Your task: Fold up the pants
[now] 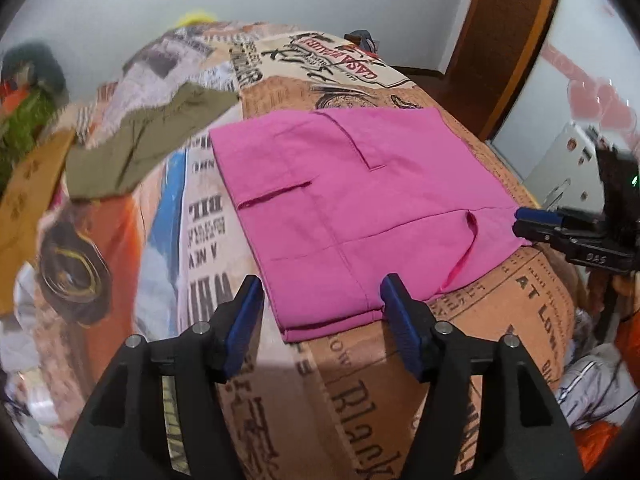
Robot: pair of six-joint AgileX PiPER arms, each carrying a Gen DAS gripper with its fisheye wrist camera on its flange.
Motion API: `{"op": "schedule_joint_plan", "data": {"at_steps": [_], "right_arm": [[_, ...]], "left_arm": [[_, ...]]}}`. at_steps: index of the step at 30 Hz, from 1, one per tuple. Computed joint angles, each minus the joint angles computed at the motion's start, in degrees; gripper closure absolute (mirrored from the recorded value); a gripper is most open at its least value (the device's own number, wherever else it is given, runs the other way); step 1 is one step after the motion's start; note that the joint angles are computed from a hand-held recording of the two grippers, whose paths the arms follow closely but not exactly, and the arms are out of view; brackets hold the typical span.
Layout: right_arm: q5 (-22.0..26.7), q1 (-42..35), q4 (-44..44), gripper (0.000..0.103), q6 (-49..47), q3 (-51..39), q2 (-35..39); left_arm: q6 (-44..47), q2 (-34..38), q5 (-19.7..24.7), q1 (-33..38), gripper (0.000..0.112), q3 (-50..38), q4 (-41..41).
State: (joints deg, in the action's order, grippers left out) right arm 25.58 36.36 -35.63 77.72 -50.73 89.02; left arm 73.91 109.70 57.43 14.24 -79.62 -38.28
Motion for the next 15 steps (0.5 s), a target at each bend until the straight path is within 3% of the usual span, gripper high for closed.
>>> {"op": "schedule_joint_plan", "data": {"at_steps": [3,7,11,15], "right_arm": [[2.91,0.44,-1.48,0.065,3.24,2.78,-1.50],[-0.08,-1.30,0.93,0.065,3.56,6.49,-3.97],[5.40,0.04,3.36,0.063,-0.95,2.68,-3.41],[7.48,-0.05,2.74,0.062,-4.01,-0.35,-3.93]], "left_arm": [[-0.59,0.11,1.08,0.88,0.049,0.01,-0.63],[0.12,-0.11,-0.46,1.13,0.046,1.59,-1.58],[-3.08,0.20,1.41,0.72,0.046,-0.64,0.35],[-4.50,-0.73,2.63,0.19,0.046,-3.71,0.89]]}}
